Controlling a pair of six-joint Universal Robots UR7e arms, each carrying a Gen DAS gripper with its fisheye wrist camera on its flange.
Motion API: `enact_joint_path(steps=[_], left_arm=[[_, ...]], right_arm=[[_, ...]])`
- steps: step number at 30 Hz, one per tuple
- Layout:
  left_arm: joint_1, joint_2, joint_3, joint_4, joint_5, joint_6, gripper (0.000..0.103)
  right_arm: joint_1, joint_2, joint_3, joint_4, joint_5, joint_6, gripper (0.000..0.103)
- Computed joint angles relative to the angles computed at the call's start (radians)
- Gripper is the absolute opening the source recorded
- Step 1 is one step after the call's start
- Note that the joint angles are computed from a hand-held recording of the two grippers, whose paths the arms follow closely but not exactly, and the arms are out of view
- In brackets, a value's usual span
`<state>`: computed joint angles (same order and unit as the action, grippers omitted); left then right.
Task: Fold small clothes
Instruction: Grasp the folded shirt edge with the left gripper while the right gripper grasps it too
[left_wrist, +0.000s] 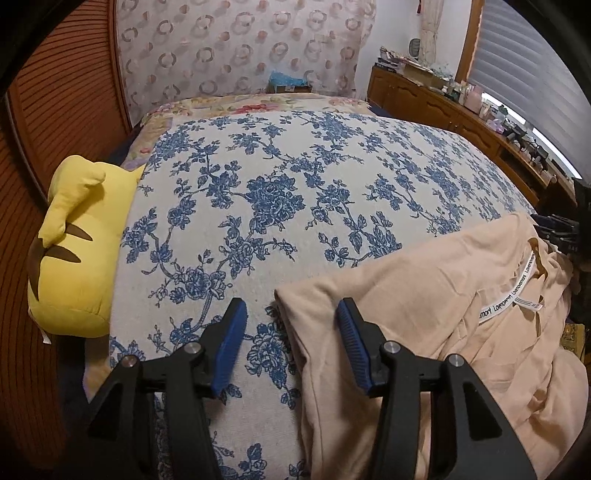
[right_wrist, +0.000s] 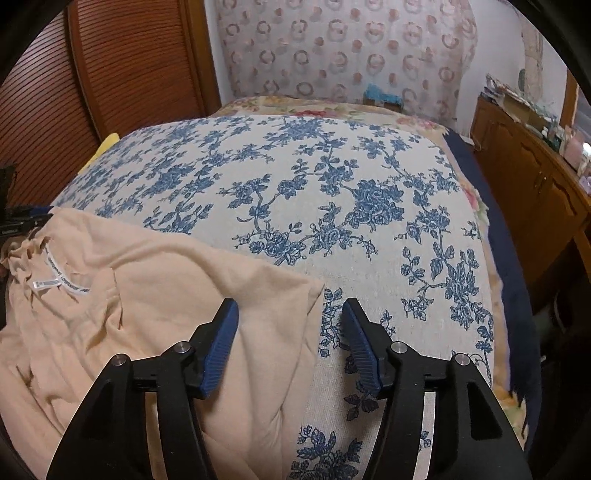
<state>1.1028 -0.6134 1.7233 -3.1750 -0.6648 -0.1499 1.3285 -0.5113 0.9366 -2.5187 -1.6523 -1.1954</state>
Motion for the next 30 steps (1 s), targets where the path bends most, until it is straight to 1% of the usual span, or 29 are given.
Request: enact_joint_path(steps=[4,7,11,12,13,15,16,17,18,19,20,21,23,25,27,30], left_arm=[[0.001,-0.003,-0.008,0.027,-0.004,-0.009,0.050],[0.003,-0.001,-0.016,0.034,-0.028,0.009,0.050],[0.002,0.002,-0.023,0.037,-0.049,0.025,0.040],[0.003,0.001,-0.024,0.039,-0.056,0.026,0.037],[0.002,0.001,-0.023,0.038,-0.062,0.029,0.035],[0.001,0.001,-0.021,0.034,-0.074,0.036,0.026],[0.002,0.001,-0.019,0.030,-0.082,0.038,0.023],[0.001,0.000,-0.017,0.026,-0.088,0.038,0.016],[0.000,0.001,-0.016,0.023,-0.094,0.039,0.011],[-0.005,0.004,-0.016,0.019,-0.083,0.040,0.010],[-0.013,0.009,-0.013,0.001,-0.064,0.041,0.008],[-0.020,0.012,-0.007,-0.025,-0.057,0.048,0.006],[-0.039,0.017,0.011,-0.090,-0.049,0.072,0.006],[-0.061,0.017,0.030,-0.147,-0.027,0.090,0.006],[-0.079,0.011,0.049,-0.196,-0.019,0.106,0.006],[-0.090,0.007,0.052,-0.200,0.004,0.121,0.006]], right_arm=[[0.000,0.001,-0.003,0.001,-0.003,-0.002,0.061],[0.001,0.002,-0.010,0.021,-0.003,-0.002,0.060],[0.004,-0.003,-0.009,0.068,0.002,-0.020,0.059],[0.006,-0.003,-0.006,0.069,0.001,-0.026,0.055],[0.006,-0.004,-0.008,0.081,0.002,-0.026,0.053],[0.008,-0.003,-0.015,0.106,0.006,-0.029,0.048],[0.009,-0.003,-0.012,0.102,0.004,-0.033,0.045],[0.009,-0.004,-0.013,0.113,0.008,-0.037,0.035],[0.008,-0.005,-0.016,0.132,0.015,-0.038,0.027],[0.007,-0.008,-0.010,0.136,0.022,-0.044,0.020],[0.006,-0.013,-0.008,0.167,0.029,-0.055,0.009],[0.005,-0.017,-0.007,0.187,0.036,-0.060,0.007],[0.004,-0.027,0.011,0.184,0.040,-0.063,0.005],[0.000,-0.043,0.027,0.197,0.063,-0.064,0.004],[-0.004,-0.067,0.063,0.168,0.093,-0.069,0.003],[-0.003,-0.088,0.099,0.111,0.099,-0.072,0.003]])
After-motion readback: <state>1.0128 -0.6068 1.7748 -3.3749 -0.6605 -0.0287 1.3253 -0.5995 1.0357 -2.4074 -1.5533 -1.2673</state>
